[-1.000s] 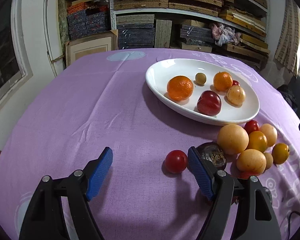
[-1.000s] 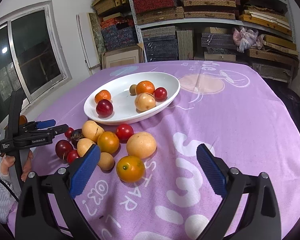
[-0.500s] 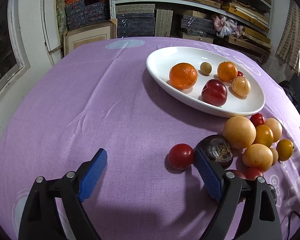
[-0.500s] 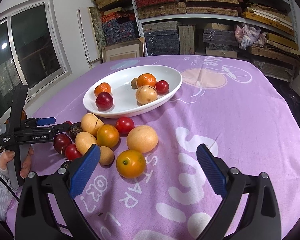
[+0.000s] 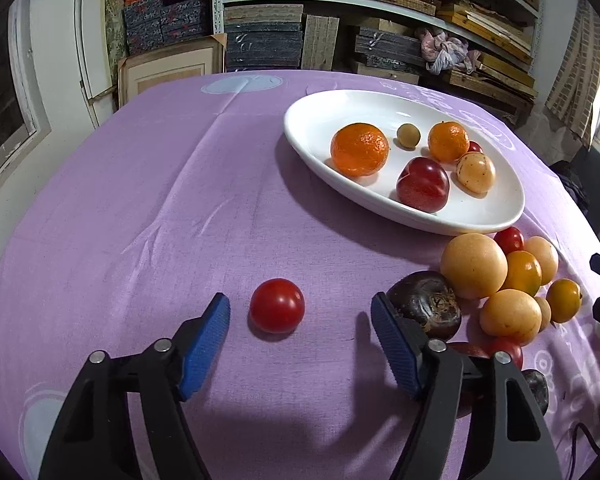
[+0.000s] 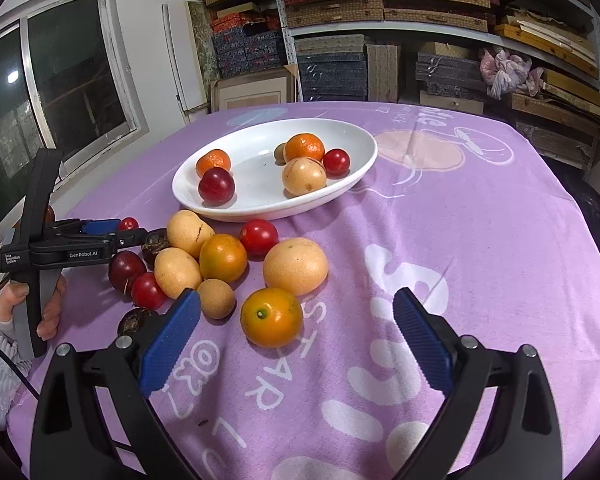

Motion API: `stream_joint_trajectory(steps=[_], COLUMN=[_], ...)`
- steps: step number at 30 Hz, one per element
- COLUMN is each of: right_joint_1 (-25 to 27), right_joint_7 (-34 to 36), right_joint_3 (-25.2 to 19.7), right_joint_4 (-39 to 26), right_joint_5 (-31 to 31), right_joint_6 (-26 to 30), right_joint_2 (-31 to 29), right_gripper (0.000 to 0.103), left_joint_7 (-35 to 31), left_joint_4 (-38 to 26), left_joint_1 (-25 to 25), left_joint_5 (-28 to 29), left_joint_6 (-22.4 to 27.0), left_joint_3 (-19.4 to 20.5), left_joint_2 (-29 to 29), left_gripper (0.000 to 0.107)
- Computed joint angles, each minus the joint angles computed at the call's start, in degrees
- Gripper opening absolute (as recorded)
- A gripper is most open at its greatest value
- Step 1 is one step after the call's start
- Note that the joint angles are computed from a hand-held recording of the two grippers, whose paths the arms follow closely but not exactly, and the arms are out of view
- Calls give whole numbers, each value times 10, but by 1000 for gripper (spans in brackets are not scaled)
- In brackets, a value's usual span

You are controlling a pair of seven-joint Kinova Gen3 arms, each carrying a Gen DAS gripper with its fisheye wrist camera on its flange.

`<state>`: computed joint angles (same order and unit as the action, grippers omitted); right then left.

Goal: Organize fruits
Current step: 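Move the left gripper to the red tomato while the right gripper approaches an orange tomato, then grasp the red tomato with the left gripper while the right gripper grasps the orange tomato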

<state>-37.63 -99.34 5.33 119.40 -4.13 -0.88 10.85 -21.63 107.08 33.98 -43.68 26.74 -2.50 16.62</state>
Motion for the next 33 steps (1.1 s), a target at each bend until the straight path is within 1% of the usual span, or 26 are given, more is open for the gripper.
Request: stream_joint_trajectory(steps=[1,2,7,9,14,16,17,18,19,21,22,23,24,25,26,28,31,33], right_joint_1=[-1,0,7,9,17,24,22,10,-5,-28,-31,-28,-36,-40,-35,-2,72,111], right_joint_7=[1,2,0,0,-2,-3,-4,-7,-11,-21,-24,-26,-36,-48,-53,-54,-35,-18], right_joint_3=[1,0,-7,-9,-19,-27,-27,-17,-6,9,7,1,6,8,2,-30,-98,-132], right_joint_4=[-1,-3,-4,-5,-6,-12,-16,-19,-22,-35,-42,-50,-52,-52,-54,-60,-70,-73], right_joint_5=[1,1,4,6,11,16,21,30,41,69,80,88,101,113,117,115,88,66], right_joint_6=[1,3,3,6,10,22,29,36,43,67,81,92,96,98,99,108,115,114], right_joint_2=[0,2,3,4,6,9,10,12,13,19,23,27,28,29,30,33,41,45], right_gripper=[95,95,95,95,95,95,95,94,91,71,67,60,57,57,57,55,53,53], left_joint_7=[-14,-20,-20,-22,-31,-34,-35,-36,-36,-36,-36,-36,-36,-36,-35,-35,-35,-35], left_joint_4=[2,6,9,8,6,5,5,5,5,4,4,4,4,4,3,2,1,1], left_joint_1=[-14,-21,-13,-12,-8,-8,-8,-7,-6,-5,-5,-4,-3,-3,-2,-1,-2,-2], left_joint_5=[16,26,29,31,33,34,35,35,35,35,35,34,33,32,32,30,29,29], left_joint_6=[-10,-18,-26,-26,-25,-25,-26,-26,-26,-25,-24,-24,-23,-22,-20,-18,-16,-16], left_joint_3=[8,10,-2,-3,-4,-4,-4,-5,-6,-6,-7,-7,-8,-8,-8,-7,-6,-6], left_joint_2=[-2,-3,-5,-5,-3,-3,-3,-2,-2,-2,-2,-2,-2,-1,-1,0,0,0], left_gripper=[64,63,52,51,42,34,32,29,28,28,28,28,28,28,28,28,28,28])
